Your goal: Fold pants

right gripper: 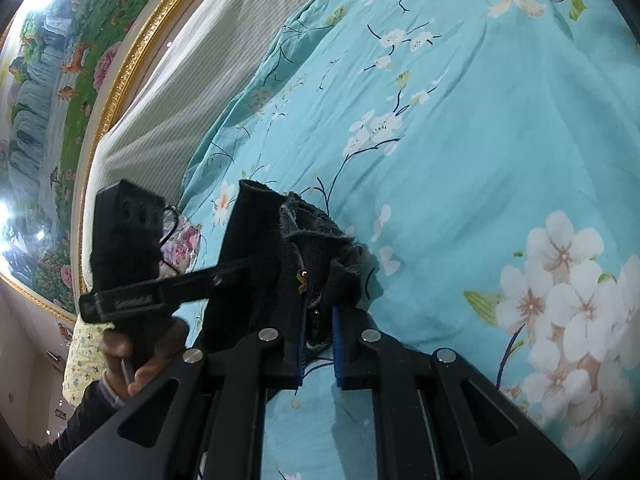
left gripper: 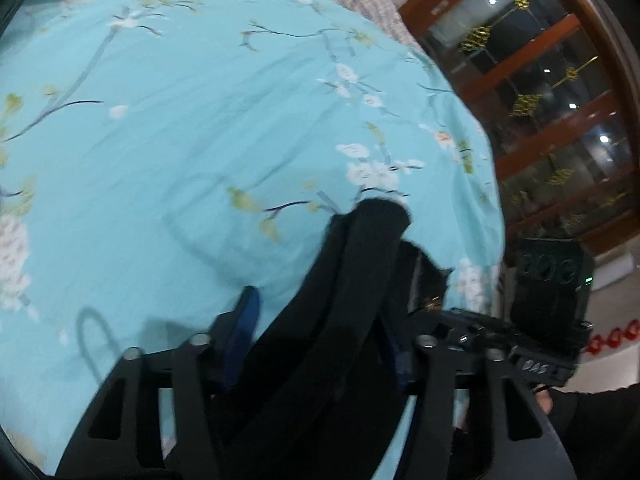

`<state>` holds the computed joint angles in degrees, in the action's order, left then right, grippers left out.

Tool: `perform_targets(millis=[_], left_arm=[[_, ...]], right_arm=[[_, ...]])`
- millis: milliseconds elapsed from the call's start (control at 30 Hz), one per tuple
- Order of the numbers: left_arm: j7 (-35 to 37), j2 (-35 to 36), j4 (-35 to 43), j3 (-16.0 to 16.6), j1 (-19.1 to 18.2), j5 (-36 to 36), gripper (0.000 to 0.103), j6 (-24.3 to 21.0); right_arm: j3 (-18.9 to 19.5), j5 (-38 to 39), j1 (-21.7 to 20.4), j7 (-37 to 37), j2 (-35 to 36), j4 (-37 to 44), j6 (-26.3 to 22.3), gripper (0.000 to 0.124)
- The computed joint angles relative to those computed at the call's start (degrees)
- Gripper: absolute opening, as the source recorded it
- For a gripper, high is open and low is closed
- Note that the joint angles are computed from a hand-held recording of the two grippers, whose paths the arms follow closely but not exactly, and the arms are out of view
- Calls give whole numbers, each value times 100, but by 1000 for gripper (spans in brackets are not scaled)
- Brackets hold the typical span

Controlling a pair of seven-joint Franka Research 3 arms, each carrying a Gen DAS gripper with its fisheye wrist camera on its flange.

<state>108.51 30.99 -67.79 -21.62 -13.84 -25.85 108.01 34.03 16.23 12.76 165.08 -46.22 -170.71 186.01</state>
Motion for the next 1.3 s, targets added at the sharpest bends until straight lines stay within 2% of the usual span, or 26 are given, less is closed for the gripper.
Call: perform_targets(millis=[100, 200, 333, 467, 633, 933, 1100, 1300], left_arm=[[25, 173, 246, -67, -20, -73, 18, -170], [333, -278, -374, -93, 70, -223, 12, 277], [712, -928, -1118, -114, 346, -852, 11, 687], [1056, -1576, -1708, 30, 545, -1485, 11, 836], [1415, -2342, -2448, 402, 630, -2137, 11, 904], [1913, -3508, -3839, 1152, 596, -2925, 11, 1118], [1968, -3936, -4531, 1442, 560, -3107, 11, 1315], [1943, -4275, -5179, 1721, 584, -3135, 11, 1399]], right_arm=[[48, -1, -8, -6, 0, -39, 116, 11], [-9, 44, 98, -47, 8, -128, 325, 11], [63, 60, 72, -227, -77, -36, 361, 11], [13, 18, 103, -592, 60, 127, 735, 11], [-155, -22, 335, -1202, 569, 443, 1429, 11], [-996, -468, 1376, -2027, 2064, 1287, 2209, 11], [-1739, -906, 2163, -2016, 2939, 1740, 2488, 11], [-2624, -1930, 2902, -1475, 3571, 2146, 2365, 11]])
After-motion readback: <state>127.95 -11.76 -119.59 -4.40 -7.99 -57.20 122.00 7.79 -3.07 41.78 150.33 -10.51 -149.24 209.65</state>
